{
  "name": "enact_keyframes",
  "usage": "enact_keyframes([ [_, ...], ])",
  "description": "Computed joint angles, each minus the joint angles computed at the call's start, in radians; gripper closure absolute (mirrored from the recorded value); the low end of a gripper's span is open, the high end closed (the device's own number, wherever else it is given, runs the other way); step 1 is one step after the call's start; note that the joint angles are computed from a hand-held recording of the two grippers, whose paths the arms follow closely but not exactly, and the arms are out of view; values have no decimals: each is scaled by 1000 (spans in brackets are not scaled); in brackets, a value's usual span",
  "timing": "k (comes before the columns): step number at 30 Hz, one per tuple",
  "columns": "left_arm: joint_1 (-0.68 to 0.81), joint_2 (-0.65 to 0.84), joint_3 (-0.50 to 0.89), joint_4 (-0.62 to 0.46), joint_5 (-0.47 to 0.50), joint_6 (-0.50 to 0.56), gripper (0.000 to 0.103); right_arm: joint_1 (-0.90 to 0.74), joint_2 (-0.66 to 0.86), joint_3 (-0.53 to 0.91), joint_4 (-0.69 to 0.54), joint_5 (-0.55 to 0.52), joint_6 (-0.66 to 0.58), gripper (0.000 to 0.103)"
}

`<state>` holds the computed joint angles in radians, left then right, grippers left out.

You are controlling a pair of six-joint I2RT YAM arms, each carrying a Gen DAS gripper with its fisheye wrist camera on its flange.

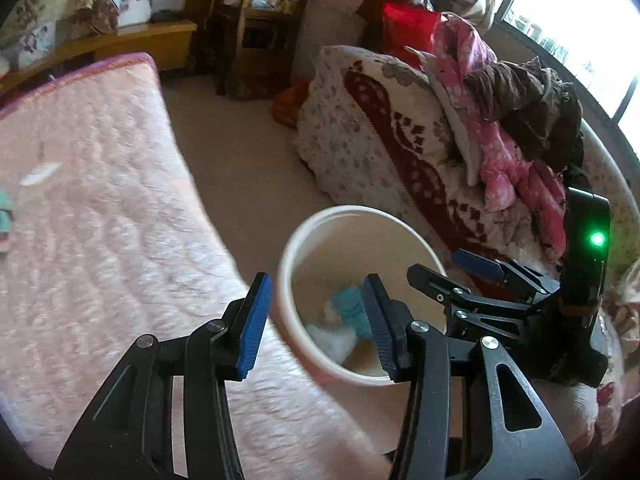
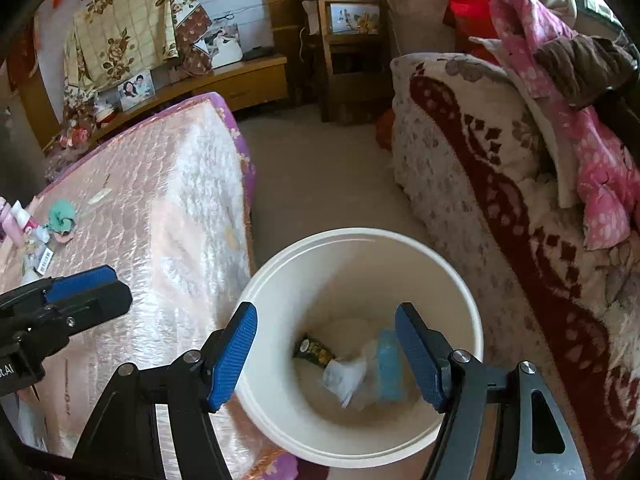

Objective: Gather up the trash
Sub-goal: 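Open both tools to drop the packet and bag into the bucket, then move both tools back over the remaining trash on the bed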

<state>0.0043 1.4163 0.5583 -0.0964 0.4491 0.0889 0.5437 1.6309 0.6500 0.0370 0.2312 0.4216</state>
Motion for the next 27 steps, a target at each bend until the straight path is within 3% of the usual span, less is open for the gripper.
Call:
enact_keyframes([
  [6, 129, -85, -33, -39, -5, 79, 57, 84, 32, 59, -12, -10, 37, 34],
  [13, 336, -134, -28, -129, 54, 208, 57, 198, 103, 188, -74, 37, 55, 34],
  [27, 764, -51, 104, -320, 198, 485, 57, 358, 257, 446, -178, 55, 100, 34],
])
